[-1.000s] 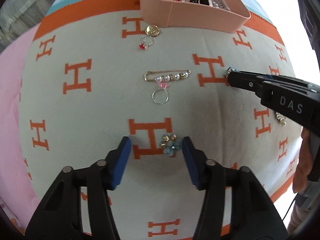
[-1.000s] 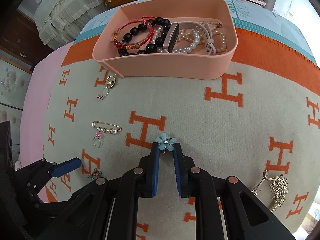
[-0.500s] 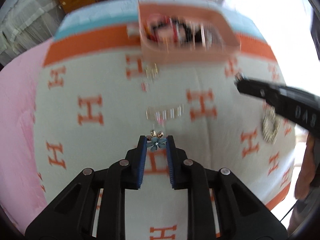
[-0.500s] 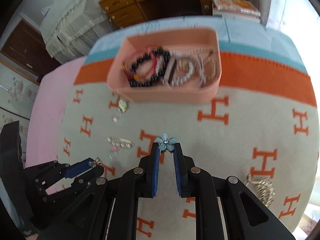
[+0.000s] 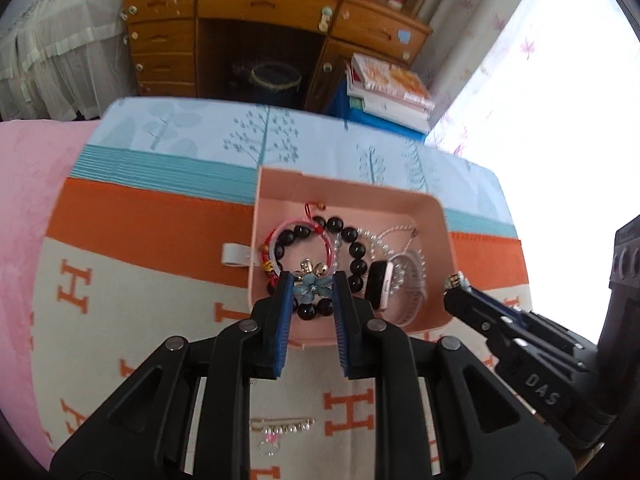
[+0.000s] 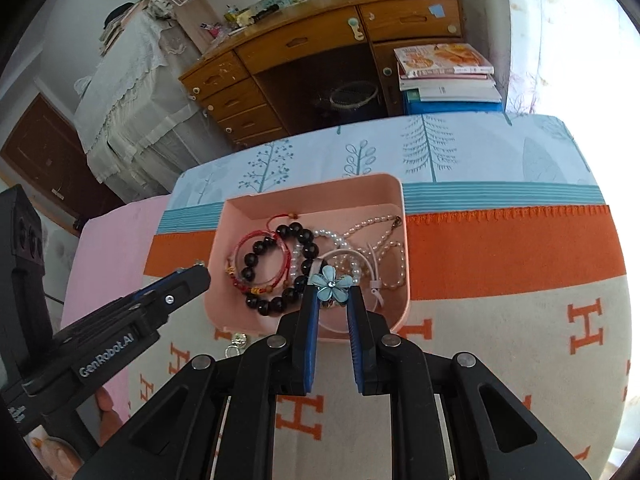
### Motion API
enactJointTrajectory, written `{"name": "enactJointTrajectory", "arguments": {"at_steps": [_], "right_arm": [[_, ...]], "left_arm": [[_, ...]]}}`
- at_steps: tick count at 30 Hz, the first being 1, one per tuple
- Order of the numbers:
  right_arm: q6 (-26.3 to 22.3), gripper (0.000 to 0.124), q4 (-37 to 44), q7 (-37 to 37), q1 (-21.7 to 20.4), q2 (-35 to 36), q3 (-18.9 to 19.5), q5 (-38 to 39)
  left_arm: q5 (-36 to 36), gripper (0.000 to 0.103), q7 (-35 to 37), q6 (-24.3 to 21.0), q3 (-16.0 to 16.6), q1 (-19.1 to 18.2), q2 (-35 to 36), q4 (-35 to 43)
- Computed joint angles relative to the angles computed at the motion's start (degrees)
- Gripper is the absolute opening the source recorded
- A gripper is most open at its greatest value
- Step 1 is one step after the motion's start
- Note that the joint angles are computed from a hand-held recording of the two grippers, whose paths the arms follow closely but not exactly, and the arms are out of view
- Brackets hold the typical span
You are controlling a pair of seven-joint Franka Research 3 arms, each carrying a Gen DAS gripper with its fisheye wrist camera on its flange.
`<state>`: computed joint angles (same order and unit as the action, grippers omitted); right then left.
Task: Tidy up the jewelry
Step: 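Carry the brooch and charm into the pink tray and open both grippers, then move the right gripper to the gold hair comb and close on it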
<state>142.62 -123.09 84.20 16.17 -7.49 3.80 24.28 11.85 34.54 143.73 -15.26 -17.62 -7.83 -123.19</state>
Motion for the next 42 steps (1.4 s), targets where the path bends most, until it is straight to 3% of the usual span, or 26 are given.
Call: {"name": "enactJointTrajectory", "arguments": {"at_steps": [3,5,7,8,17,21,28,32,35,42], "right_arm": [[-2.2,0.015,1.5,-2.0,-0.1,2.2,-0.7,2.2],[-1.8,0.024,1.0,-2.6,-0.2,2.8,-0.7,3.2],[-0.3,0.043,-0.2,-2.9,-0.3,2.3,-0.5,3.6],[0.9,0.045,-0.9,-3.1,-0.3,1.9,-0.4,3.8],[0.2,0.045,-6.4,-8.5,0.1,-5.3,-1.3,7.5],[-1.2,0.045,-10.3,-9.4,-0.1,-10.9,-1.5,6.5],[-6.1,0.045,-18.1,-11.1,-1.6,-21.9,-2.9,2.6],[-11.0,0.045,-20.6,-12.5,-4.1,-26.3,-3.6,-1.5],[-13.2,0.045,-22.3,-13.0,-6.3,-29.2,-3.6,-4.6],[-15.5,0.045,-23.7,-13.0,-10.4,-30.2,-4.2,-7.6]], "left_arm": [[-2.1,0.017,2.9,-0.1,0.4,-0.3,2.2,0.5],[-3.7,0.018,5.1,0.0,0.6,-0.4,3.0,0.6],[-4.1,0.018,5.8,0.2,0.4,-0.6,3.1,0.1],[-4.3,0.018,6.3,-0.2,0.3,-0.6,3.1,0.2],[-7.1,0.019,10.6,-2.7,0.0,-2.2,-2.7,-3.9],[-11.5,0.019,12.7,-0.5,0.8,-3.6,-7.2,-8.4],[-12.9,0.019,14.7,3.8,1.0,-7.6,-16.6,-15.6],[-14.3,0.019,17.6,0.0,1.5,-10.5,-18.1,-15.8],[-20.6,0.019,21.3,-3.1,3.5,-13.4,-17.6,-15.8],[-18.7,0.019,18.6,-6.0,0.4,-11.2,-15.9,-15.9]]}}
